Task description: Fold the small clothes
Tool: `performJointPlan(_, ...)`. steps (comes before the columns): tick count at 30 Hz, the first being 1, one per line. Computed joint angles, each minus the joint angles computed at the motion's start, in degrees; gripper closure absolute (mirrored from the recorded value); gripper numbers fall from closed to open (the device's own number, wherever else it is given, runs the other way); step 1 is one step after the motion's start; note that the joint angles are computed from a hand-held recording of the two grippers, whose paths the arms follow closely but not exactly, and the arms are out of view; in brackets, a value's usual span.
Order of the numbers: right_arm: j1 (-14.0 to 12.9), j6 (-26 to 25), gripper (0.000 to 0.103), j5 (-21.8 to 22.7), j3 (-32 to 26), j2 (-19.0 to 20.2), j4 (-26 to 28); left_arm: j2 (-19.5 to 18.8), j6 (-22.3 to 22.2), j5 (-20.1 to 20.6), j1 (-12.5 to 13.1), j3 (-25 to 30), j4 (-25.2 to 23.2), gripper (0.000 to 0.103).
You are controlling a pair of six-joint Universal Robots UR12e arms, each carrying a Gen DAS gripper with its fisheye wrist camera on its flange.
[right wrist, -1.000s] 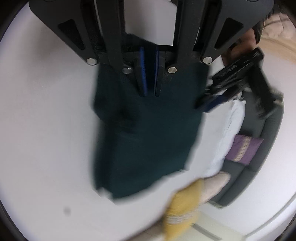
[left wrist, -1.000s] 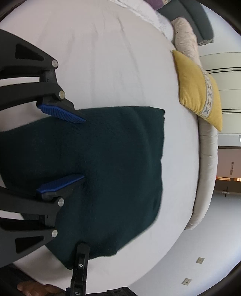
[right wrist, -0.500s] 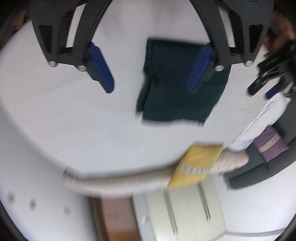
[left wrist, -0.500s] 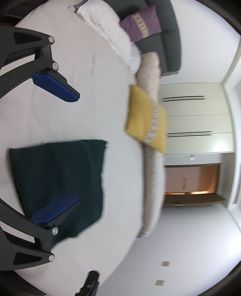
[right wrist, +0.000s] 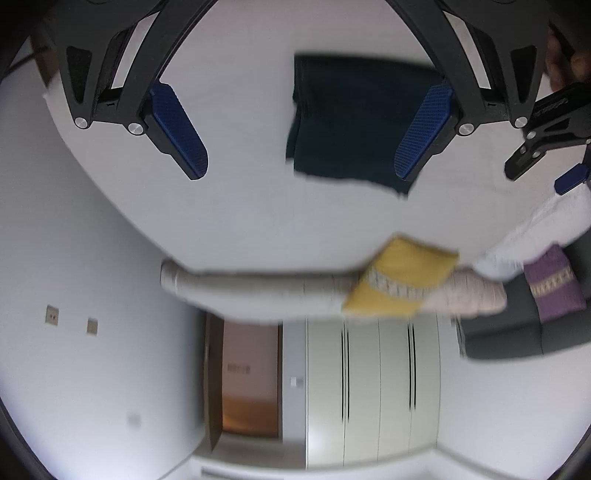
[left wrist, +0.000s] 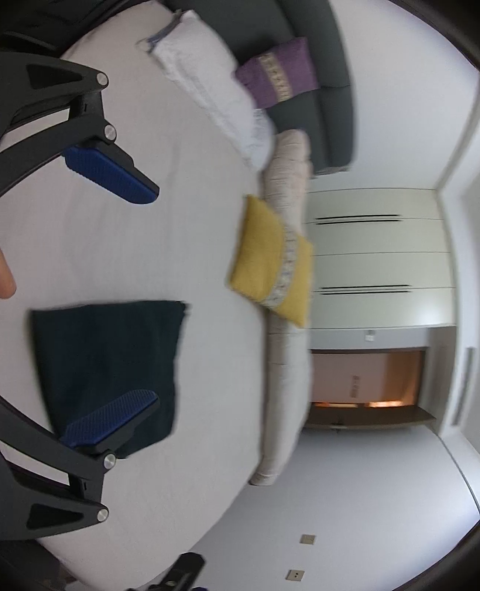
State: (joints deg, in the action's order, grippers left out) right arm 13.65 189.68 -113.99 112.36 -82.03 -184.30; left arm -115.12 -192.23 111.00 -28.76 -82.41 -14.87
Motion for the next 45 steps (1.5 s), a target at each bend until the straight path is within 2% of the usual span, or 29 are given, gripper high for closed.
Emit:
performJointPlan(1, 0.24, 0.84, 0.000, 0.20, -0.03, -0.46, 1.92, 0.02, -1.00, -1.25, 0.26, 0.14, -1.87, 0.000)
performJointPlan(3, 0.73, 1.57, 0.000, -0.21, -0.09, -0.37, 3.09, 0.05, -2.05, -0.85, 0.00, 0.03, -3.57, 0.000)
performJointPlan(6, 1.46, 0.88, 0.000, -1.89, -0.48, 0.87, 3.31, -0.22, -1.80, -1.10, -0.33, 0.20, -5.41, 0.000)
performJointPlan(10, 1.25, 1.29, 0.000, -1.71, -0.88, 2.54, 5.26, -0.52, -1.60, -1.79, -0.62, 0.21, -6.68, 0.000)
performJointPlan(20, 0.04, 1.53, 0.000, 0.15, -1.66, 5.68, 7.67, -0.82, -2.85, -0.90, -0.61, -0.29, -7.69, 0.000)
performJointPlan(45, 0.30, 0.70, 0.000, 1.09, -2.35, 6.55, 8.41, -0.94, -3.64, -0.97, -0.42, -0.50, -9.32, 0.000)
